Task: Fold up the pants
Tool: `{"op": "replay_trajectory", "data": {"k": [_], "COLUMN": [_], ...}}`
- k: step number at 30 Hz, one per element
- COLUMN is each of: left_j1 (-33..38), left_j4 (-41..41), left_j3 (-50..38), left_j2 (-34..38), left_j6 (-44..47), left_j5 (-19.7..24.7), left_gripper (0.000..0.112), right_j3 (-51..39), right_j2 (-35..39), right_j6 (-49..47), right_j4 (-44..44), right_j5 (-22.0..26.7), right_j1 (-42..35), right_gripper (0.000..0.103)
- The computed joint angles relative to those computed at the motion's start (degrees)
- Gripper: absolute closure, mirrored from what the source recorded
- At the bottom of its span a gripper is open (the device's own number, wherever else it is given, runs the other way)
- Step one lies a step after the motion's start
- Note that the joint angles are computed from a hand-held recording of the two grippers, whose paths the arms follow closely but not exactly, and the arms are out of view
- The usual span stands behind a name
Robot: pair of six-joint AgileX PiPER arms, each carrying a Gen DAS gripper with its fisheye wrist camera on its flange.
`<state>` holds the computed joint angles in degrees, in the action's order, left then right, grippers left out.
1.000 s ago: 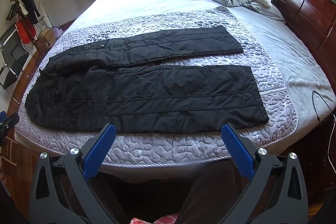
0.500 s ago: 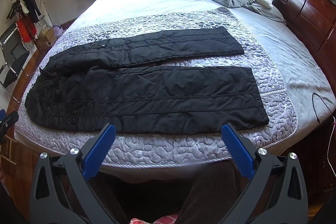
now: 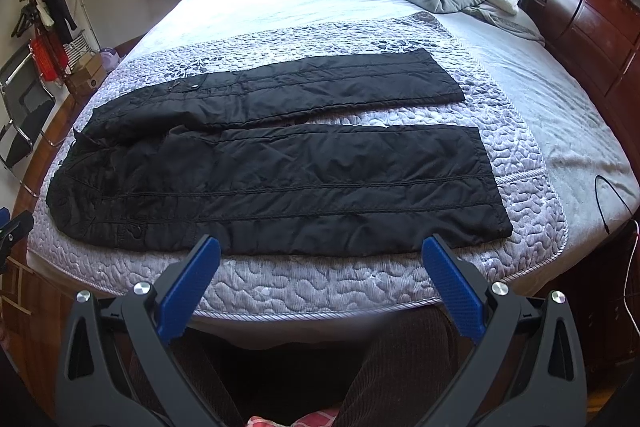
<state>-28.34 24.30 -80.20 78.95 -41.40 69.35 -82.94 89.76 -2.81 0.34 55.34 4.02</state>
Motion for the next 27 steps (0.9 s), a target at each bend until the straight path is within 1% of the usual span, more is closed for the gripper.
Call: {"op": "replay_trajectory", "data": {"k": [14, 15, 17, 18, 19, 20, 21, 23, 24, 25, 27], "left_j1": [0.49, 0.89, 3.36, 5.37, 8.83, 11.7, 15.25, 20.41, 23.23, 27.53, 32.99], "left_j4": [-0.23, -0.66, -3.5, -6.1, -10.76, -13.98, -16.4, -18.1, -18.99, -20.48, -21.09], "left_j3": [0.02, 0.15, 1.09, 1.72, 2.1, 2.1, 0.86, -2.63, -5.58, -10.67, -20.9], "left_j2": [0.31, 0.32, -0.02, -0.28, -0.39, -0.12, 1.23, 4.45, 6.91, 11.05, 19.08], "left_j6": [0.39, 0.81, 2.67, 4.58, 8.41, 11.3, 14.18, 18.51, 21.26, 25.53, 29.96], "left_j5": [-0.59, -1.11, -3.89, -5.87, -8.23, -9.47, -9.8, -9.14, -8.17, -6.8, -3.22], "left_gripper": [0.013, 0.013, 0.013, 0.013, 0.013, 0.013, 0.013, 0.013, 0.013, 0.013, 0.013], "right_j3": [-0.14, -0.21, -0.9, -1.96, -2.93, -4.43, -6.7, -15.72, -20.66, -26.39, -37.85], "right_j2": [0.51, 0.72, 1.65, 2.58, 3.3, 4.32, 5.79, 11.43, 14.21, 17.86, 25.06], "right_j6": [-0.37, -0.66, -1.35, -2.5, -3.1, -4.14, -5.43, -8.19, -8.8, -10.11, -11.08], "right_j4": [0.07, 0.22, 0.29, 0.65, 0.77, 1.29, 2.16, 4.18, 4.68, 5.74, 6.2], "right_j5": [-0.04, -0.06, -0.02, 0.23, 0.42, 0.81, 1.56, 4.84, 7.8, 8.95, 11.21], "right_j1": [-0.13, -0.23, -0.18, -0.6, -0.86, -1.51, -2.39, -5.29, -6.29, -7.83, -9.78], "right_gripper": [0.002, 0.002, 0.002, 0.002, 0.002, 0.002, 0.002, 0.002, 0.002, 0.002, 0.002]}}
